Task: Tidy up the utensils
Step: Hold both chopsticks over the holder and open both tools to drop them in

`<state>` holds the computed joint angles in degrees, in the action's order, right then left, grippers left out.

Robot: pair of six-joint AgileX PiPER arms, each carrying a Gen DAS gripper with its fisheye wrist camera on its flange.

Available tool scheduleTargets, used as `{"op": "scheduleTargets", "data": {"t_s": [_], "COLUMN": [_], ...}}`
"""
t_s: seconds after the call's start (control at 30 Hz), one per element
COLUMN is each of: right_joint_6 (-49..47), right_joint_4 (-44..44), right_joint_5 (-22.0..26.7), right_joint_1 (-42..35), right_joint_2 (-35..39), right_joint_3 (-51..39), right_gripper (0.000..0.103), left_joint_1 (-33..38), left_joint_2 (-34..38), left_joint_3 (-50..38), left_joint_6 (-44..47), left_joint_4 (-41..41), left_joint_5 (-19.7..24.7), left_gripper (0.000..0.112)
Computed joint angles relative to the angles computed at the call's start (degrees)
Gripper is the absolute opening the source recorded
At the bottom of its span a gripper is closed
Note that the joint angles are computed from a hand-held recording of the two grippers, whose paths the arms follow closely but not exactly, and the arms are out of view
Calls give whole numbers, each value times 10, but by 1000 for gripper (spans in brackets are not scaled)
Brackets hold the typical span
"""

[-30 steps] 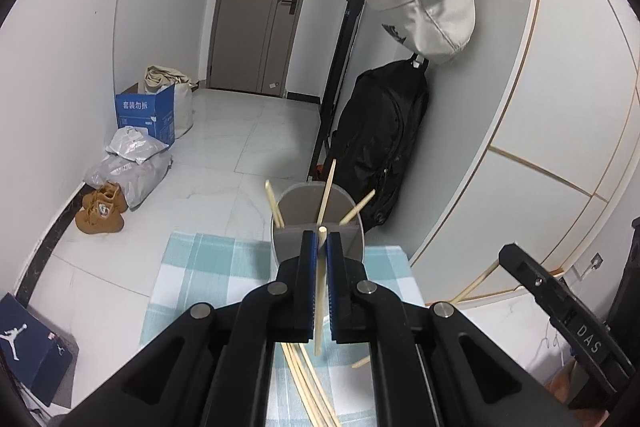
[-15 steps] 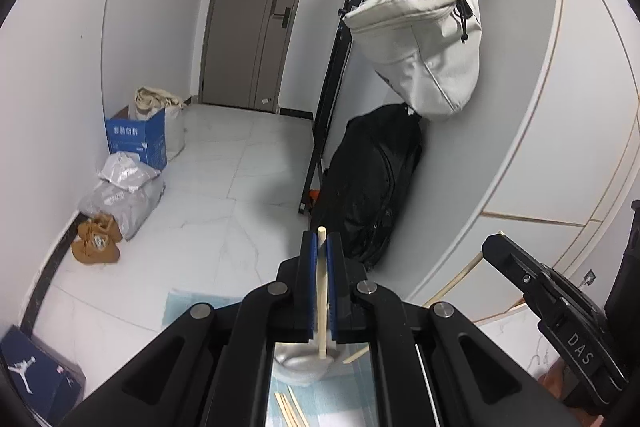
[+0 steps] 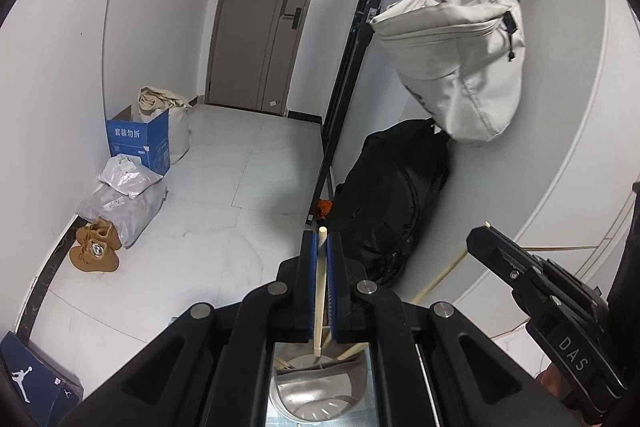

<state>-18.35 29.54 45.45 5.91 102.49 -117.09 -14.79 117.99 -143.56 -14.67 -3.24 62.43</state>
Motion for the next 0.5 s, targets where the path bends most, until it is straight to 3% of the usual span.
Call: {"op": "scheduleTargets", "data": {"t_s": [0.23,0.5], "right_joint_6": [4,-11], "right_joint_4": [-30,-57], "right_joint_5": [21,82], "right_joint_1": [25,48], "right_joint_2": [66,143], "right_joint_3": [-66,-157], "right_gripper": [4,4], "left_joint_1": [25,39], "left_joint_2": [5,-12], "left_joint_3": [45,122], "left_joint_6": [8,31], "left_joint_4": [-29,-70], "left_joint_5": [-37,-87], "left_gripper": [1,1]}}
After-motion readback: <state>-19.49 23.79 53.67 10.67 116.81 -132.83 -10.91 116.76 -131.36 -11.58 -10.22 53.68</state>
